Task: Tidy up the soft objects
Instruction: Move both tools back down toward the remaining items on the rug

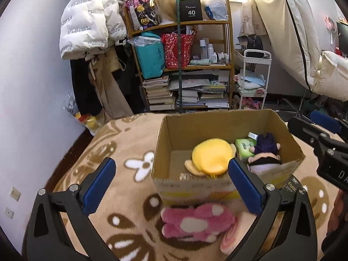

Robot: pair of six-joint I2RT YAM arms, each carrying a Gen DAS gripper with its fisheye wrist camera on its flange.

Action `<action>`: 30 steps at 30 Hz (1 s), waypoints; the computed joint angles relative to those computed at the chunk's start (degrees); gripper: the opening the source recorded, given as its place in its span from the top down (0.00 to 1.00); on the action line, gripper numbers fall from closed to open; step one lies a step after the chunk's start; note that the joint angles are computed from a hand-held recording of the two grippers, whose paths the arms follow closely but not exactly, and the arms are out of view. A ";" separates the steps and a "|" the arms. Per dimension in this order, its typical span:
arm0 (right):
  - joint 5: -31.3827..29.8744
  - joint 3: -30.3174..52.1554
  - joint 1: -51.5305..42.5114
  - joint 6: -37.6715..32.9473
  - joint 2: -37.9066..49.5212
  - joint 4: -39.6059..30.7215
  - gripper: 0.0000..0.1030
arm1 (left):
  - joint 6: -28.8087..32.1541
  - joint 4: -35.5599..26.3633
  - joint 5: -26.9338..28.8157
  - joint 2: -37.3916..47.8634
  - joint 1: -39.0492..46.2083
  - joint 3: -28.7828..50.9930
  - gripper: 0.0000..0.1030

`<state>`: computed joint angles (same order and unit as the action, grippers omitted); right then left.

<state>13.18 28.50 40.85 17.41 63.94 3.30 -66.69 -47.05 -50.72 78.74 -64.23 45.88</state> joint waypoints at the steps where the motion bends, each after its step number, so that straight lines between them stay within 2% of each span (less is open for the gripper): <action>1: 0.48 -0.23 0.28 0.12 -1.07 -0.65 0.16 | -1.25 -1.10 0.12 0.05 -0.70 0.15 0.01; 6: 3.11 -1.37 1.75 0.64 -8.12 -5.56 0.00 | -8.44 -9.43 1.39 1.91 -4.94 3.04 0.01; 11: 4.38 -1.29 3.42 0.56 -13.94 -11.73 0.00 | -17.64 -16.30 2.15 1.95 -10.33 4.35 0.01; 17: 7.77 -1.94 6.23 3.84 -19.82 -18.90 0.00 | -20.79 -18.50 5.96 1.04 -14.18 4.10 0.01; 24: 11.76 -2.39 10.87 8.91 -24.40 -27.86 0.00 | -23.69 -20.50 7.70 2.85 -17.72 5.32 0.01; 30: 13.73 -3.32 14.89 14.60 -26.32 -34.42 0.00 | -22.51 -18.79 9.47 2.93 -18.22 5.13 0.01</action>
